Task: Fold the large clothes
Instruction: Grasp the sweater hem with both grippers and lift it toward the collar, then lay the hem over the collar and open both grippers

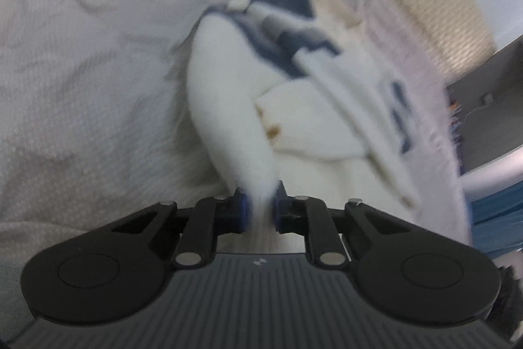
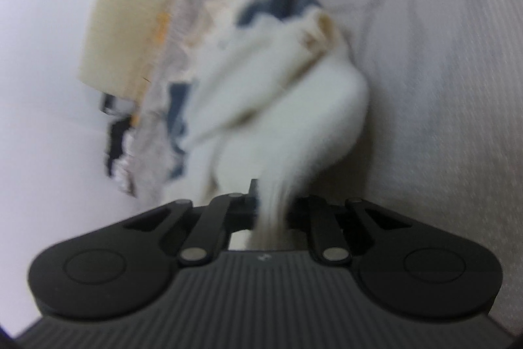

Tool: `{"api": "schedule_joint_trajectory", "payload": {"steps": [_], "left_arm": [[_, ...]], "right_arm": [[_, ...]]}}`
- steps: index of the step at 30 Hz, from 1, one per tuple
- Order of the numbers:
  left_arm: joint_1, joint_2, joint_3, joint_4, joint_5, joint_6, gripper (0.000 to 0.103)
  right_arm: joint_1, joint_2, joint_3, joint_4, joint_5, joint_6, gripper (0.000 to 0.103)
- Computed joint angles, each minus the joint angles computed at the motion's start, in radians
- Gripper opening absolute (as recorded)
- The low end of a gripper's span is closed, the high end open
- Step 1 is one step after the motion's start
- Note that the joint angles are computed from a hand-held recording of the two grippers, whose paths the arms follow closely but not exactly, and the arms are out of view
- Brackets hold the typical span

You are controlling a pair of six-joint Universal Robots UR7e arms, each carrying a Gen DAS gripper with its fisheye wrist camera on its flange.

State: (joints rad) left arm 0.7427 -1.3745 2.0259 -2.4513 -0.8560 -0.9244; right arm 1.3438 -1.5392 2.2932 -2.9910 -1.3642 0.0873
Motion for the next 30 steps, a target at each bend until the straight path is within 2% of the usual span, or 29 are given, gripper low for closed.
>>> {"api": "schedule_joint_trajectory", "payload": {"steps": [4, 8, 14, 18, 23, 27, 30], "left_arm": [[-0.019, -0.036, 0.024, -0.145, -0.008, 0.058, 0.015], [-0.045, -0.065, 0.012, -0.212, 0.005, 0.118, 0.014], [-0.089, -0.104, -0.009, -0.263, 0.021, 0.179, 0.013], [-0.153, -0.164, 0.016, -0.261, 0.035, 0.175, 0.013], [-0.290, -0.296, 0.083, -0.153, 0.087, 0.080, 0.013], [-0.431, -0.425, 0.158, -0.013, 0.161, -0.090, 0.013], [-0.482, -0.484, 0.194, 0.068, 0.171, -0.192, 0.013]], "right_arm": [[-0.022, -0.030, -0.001, -0.012, 0.107, -0.011, 0.011], [-0.036, -0.075, -0.005, -0.038, 0.218, -0.028, 0.010], [-0.010, -0.129, -0.037, 0.003, 0.275, -0.070, 0.010], [0.014, -0.195, -0.045, 0.044, 0.306, -0.086, 0.010], [0.047, -0.342, -0.020, 0.171, 0.300, -0.126, 0.010], [0.046, -0.489, 0.025, 0.284, 0.297, -0.145, 0.010], [0.035, -0.547, 0.047, 0.332, 0.276, -0.124, 0.010]]}}
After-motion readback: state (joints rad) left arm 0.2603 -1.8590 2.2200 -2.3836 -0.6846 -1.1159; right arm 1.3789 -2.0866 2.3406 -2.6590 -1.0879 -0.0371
